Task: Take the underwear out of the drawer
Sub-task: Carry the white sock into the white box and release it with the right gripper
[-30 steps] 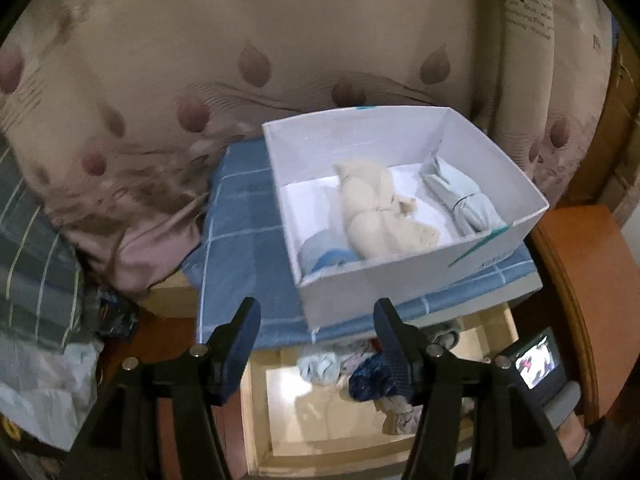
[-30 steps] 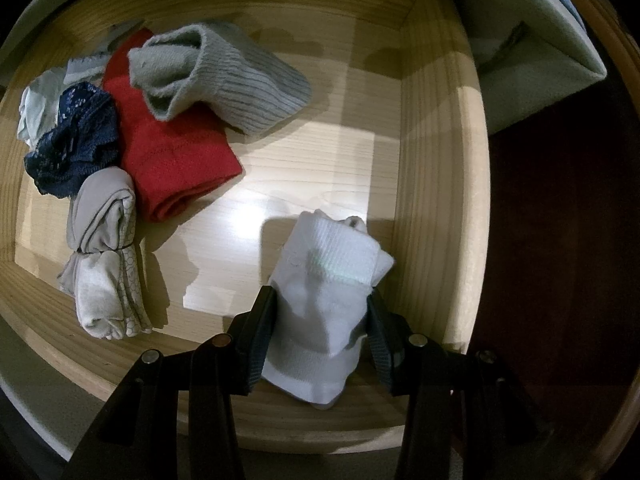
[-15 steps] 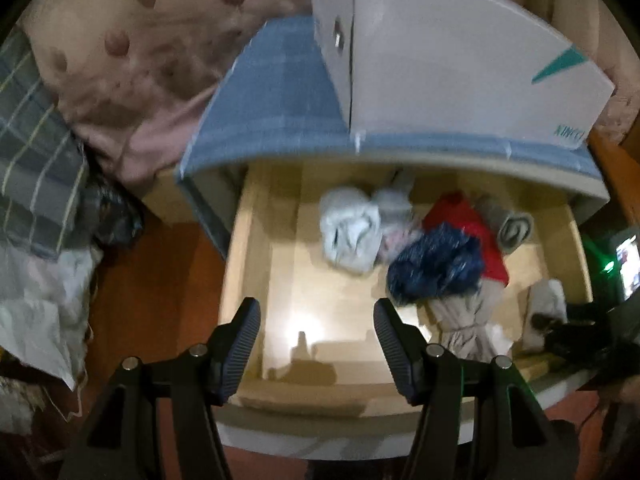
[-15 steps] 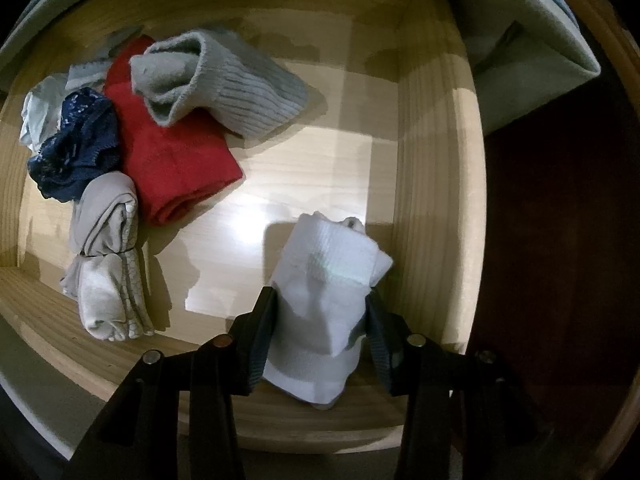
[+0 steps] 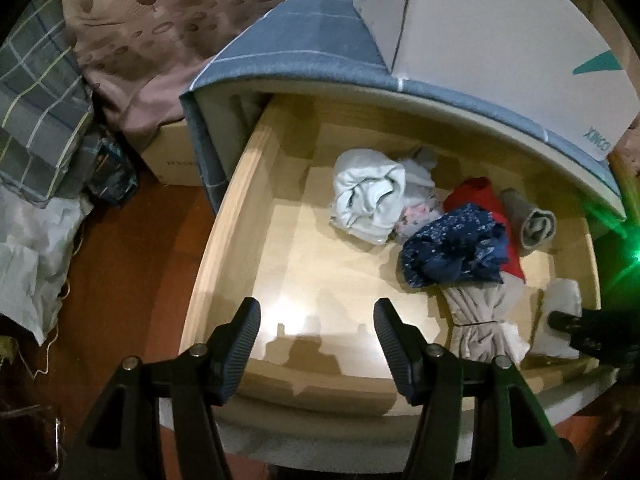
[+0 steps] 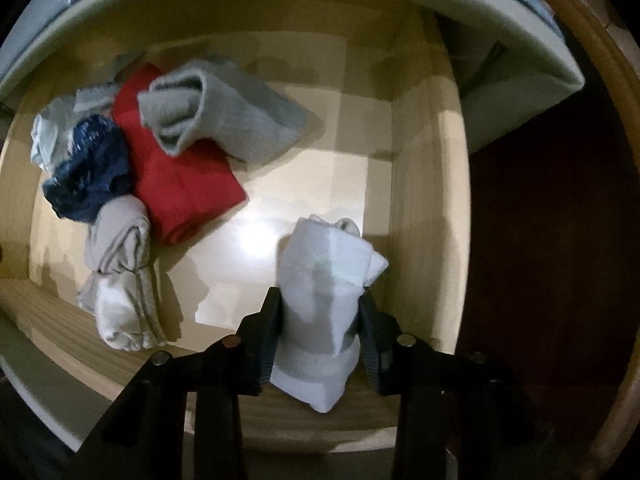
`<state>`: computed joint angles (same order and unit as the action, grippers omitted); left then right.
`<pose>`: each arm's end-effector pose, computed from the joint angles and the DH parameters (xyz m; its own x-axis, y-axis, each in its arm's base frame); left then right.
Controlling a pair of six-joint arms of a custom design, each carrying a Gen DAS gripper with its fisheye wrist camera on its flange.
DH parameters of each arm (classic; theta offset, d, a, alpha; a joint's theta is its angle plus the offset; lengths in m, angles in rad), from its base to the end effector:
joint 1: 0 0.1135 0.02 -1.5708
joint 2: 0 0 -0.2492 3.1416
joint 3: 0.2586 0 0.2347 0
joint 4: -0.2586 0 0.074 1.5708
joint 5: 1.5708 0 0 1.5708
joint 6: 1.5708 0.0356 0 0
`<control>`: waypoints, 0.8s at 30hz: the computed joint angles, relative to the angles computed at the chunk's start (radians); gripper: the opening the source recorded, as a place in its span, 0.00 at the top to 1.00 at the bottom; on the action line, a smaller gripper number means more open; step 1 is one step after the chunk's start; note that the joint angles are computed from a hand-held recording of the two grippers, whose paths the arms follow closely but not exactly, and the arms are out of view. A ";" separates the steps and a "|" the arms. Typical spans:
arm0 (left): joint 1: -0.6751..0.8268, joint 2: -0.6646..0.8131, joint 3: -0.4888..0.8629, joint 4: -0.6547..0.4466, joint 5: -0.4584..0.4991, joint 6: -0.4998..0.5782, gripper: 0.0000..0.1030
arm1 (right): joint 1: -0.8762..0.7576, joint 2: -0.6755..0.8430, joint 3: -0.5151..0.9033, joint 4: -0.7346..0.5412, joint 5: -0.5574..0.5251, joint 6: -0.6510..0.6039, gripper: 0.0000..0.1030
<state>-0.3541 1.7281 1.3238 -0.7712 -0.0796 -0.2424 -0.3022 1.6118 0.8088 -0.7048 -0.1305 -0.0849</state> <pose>0.3137 -0.1130 0.2245 -0.9164 0.0837 -0.3914 0.0999 0.9948 -0.0212 0.2285 -0.0664 0.1319 -0.9737 0.2155 -0.0737 0.2055 0.9708 0.1241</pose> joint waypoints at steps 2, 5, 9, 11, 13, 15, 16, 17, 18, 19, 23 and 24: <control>-0.001 0.006 -0.001 0.006 0.004 -0.009 0.42 | -0.012 -0.003 0.026 -0.019 -0.010 -0.002 0.68; -0.001 0.008 -0.001 0.009 -0.001 -0.017 0.41 | -0.025 -0.016 0.070 -0.056 -0.025 -0.007 0.68; 0.005 0.002 -0.011 0.023 0.005 -0.032 0.42 | -0.039 -0.040 0.148 -0.124 -0.044 -0.015 0.68; 0.009 0.005 -0.009 0.019 0.011 -0.031 0.42 | -0.044 -0.061 0.179 -0.165 -0.049 -0.026 0.68; 0.014 0.010 -0.006 0.016 0.016 -0.034 0.42 | -0.040 -0.085 0.227 -0.221 -0.051 -0.035 0.68; 0.018 0.020 0.002 0.008 0.021 -0.039 0.42 | -0.067 -0.116 0.273 -0.282 -0.050 -0.076 0.68; 0.019 0.024 0.004 0.004 0.019 -0.040 0.41 | -0.074 -0.122 0.298 -0.306 -0.057 -0.086 0.68; 0.020 0.029 0.009 0.000 0.023 -0.038 0.41 | -0.056 -0.136 0.318 -0.329 -0.056 -0.069 0.68; 0.019 0.032 0.011 -0.002 0.020 -0.039 0.41 | -0.060 -0.146 0.361 -0.372 -0.054 -0.073 0.68; 0.019 0.032 0.012 -0.003 0.018 -0.040 0.42 | -0.087 -0.169 0.362 -0.389 -0.060 -0.098 0.68; 0.018 0.022 0.002 0.008 0.022 -0.037 0.41 | -0.150 -0.158 0.550 -0.508 -0.082 -0.156 0.68; 0.020 0.023 0.003 0.006 0.025 -0.036 0.42 | -0.187 -0.148 0.576 -0.511 -0.103 -0.186 0.68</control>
<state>-0.3343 1.7516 1.3273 -0.7649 -0.0550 -0.2784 -0.4892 1.4635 1.3843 -1.2158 -0.2339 -0.2712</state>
